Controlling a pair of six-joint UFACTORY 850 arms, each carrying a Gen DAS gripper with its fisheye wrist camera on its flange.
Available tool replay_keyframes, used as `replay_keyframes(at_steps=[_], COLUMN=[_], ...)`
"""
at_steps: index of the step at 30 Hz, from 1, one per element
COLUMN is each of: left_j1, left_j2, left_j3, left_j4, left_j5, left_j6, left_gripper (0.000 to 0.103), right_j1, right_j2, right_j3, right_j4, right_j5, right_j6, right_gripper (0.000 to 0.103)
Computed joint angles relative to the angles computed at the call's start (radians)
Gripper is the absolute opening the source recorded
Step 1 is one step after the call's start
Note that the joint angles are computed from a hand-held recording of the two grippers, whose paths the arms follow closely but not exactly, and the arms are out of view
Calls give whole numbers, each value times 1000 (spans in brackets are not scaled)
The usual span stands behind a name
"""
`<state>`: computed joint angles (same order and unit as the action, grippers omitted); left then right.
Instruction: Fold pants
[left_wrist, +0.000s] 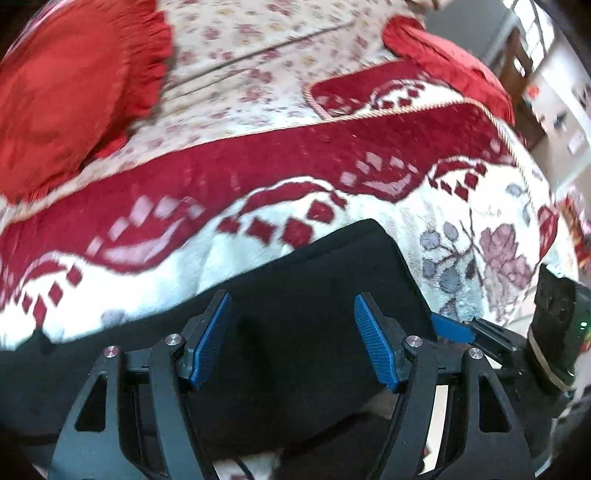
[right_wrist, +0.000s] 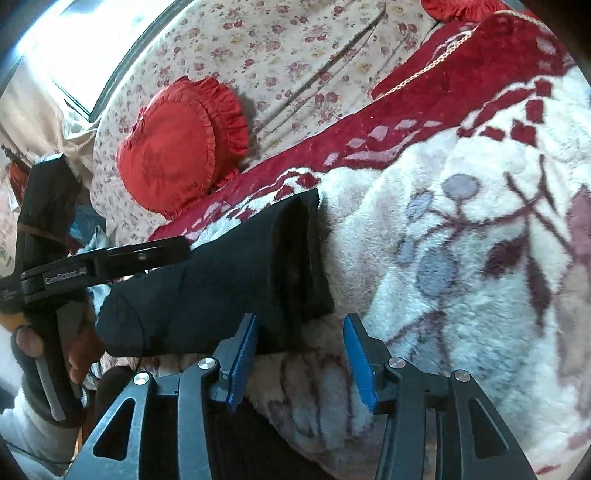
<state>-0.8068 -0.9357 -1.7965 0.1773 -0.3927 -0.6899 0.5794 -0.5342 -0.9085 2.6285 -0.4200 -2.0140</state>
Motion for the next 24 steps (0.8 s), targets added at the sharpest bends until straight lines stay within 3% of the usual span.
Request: replay_keyframes(at_steps=[6,10,12,15,19,21,22,23,24], left_j1=[10,22,25,16,0,-11,-15,-17,-17], left_j2=[-156,-226,-282,-390,-431,-419,-402,-384,-358], left_j3=[-247,-365,-457,-634,-695,-668,-636,-604,-560], left_j4=[-99,-232,-300,-276,-204,-147,-119,-98,-81], left_j5=[-141,-163,-211,-308,-318,-295,-273,-253,-226], left_j6=[189,330,411,419,397,375,358,342,319], left_gripper=[69,69,69,69,69,64,58,49,44], right_j1=[-1,-2,-3,-7,-3,0,-2,-7,-11], right_j2=[-32,-38,-42,-49,-52,-54,-57,-64,-70], right_j3=[-22,-10,-3,11,27,28,27,22,15], right_j4=[11,47,59,74,109,120,112,82,46], right_j5=[-51,-103,-129,-176,-218,-229,-236,-254,-266], right_j6=[-37,-87,-113,-125,-150,-154,-142,-109,-73], right_gripper=[46,47,47,47,47,42,35,21,18])
